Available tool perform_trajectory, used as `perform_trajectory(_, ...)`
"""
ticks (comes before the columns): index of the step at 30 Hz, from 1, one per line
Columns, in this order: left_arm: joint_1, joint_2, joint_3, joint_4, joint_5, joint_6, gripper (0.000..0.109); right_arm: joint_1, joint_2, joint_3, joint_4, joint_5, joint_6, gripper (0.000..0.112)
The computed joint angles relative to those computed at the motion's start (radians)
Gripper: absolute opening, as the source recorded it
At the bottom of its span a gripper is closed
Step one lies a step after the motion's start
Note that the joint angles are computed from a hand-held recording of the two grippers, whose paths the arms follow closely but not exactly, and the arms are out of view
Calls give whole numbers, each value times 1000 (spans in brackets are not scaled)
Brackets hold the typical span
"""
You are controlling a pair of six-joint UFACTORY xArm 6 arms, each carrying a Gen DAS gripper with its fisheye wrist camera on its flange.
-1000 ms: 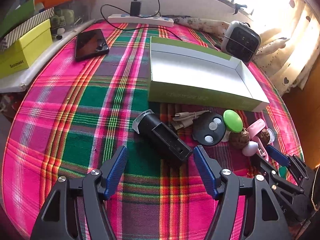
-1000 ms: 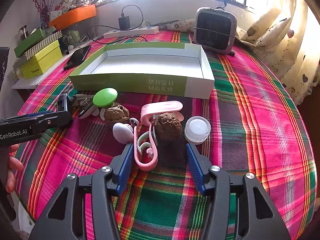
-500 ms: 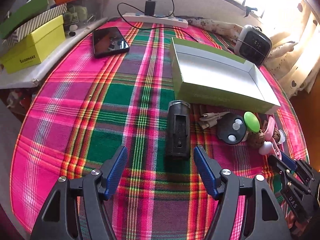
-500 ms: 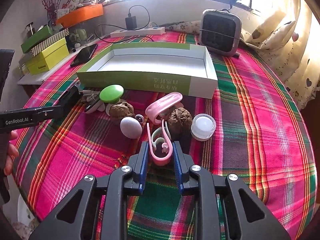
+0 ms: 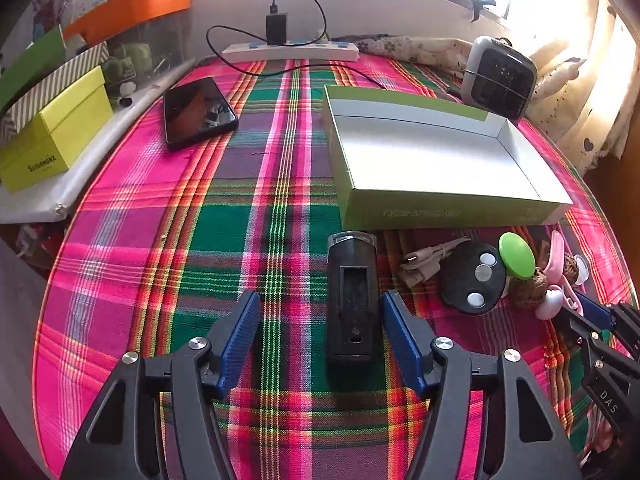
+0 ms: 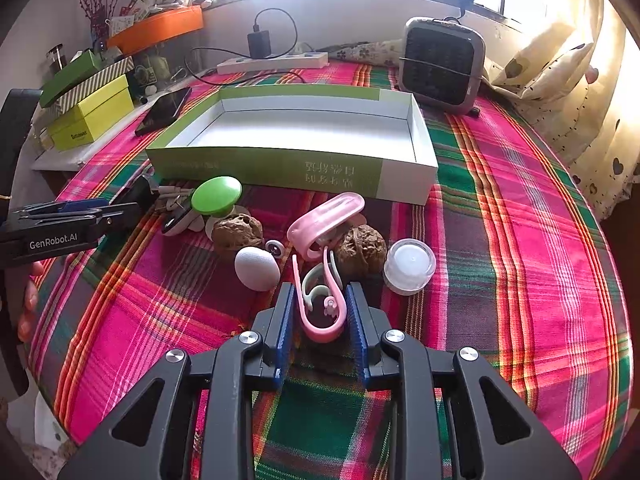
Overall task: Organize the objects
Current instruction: 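Grasp the black cylindrical charger with the left tool while the right tool grasps the pink loop clip, then carry both items into the white box and open both tools to release them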
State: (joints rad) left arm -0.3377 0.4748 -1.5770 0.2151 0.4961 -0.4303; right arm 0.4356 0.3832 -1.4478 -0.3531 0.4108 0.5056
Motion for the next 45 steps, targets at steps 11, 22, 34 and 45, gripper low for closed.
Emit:
perform_trajectory(11, 11, 5, -11, -11, 0, 29, 25, 1, 8, -15, -13, 14, 15, 27)
perform_trajectory(22, 6, -20, 23, -46, -25, 74, 25, 0, -4, -4, 9, 2, -1, 25)
perform_trajectory(34, -9, -53, 0, -167, -52, 200, 25, 0, -17, -35, 95, -15, -66, 25)
perform_trajectory(45, -8, 118, -277, -297, 69, 310, 25, -15, 144, -314, 238, 70, -189, 25)
